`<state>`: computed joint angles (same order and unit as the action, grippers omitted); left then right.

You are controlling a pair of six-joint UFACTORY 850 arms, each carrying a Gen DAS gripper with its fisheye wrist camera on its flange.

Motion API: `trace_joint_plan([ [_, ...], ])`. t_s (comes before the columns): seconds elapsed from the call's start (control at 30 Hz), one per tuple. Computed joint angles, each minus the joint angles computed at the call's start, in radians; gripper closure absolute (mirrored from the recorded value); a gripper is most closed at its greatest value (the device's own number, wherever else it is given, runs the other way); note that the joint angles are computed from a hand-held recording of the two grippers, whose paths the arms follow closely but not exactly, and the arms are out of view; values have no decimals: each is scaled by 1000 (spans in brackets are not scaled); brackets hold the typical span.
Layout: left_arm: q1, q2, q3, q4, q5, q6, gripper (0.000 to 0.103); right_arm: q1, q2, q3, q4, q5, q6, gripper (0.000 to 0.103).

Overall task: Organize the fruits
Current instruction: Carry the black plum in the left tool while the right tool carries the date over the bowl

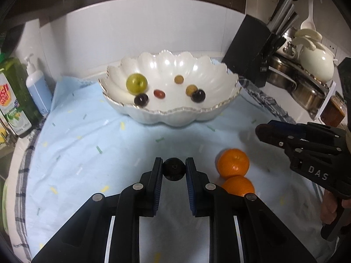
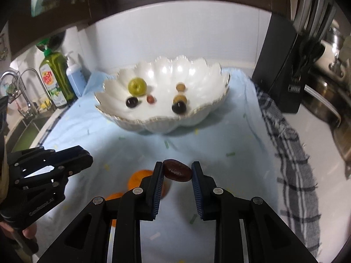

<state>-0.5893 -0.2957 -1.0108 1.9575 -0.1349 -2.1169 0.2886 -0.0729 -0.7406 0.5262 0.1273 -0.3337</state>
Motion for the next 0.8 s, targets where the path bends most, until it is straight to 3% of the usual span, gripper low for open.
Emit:
trace_joint_plan([
  [0.4,6,54,-30,24,-43,9,81,15,64,-22,-120,49,98,76],
  [0.5,10,56,-45,51,-54,-7,81,12,61,-42,-204,56,180,76],
  [0.63,16,53,-68,83,-65,-29,81,12,44,-72,-185,70,147,76],
  [0.8,30,22,-119,27,-48,41,81,-2,4,-119,-240,56,191,76],
])
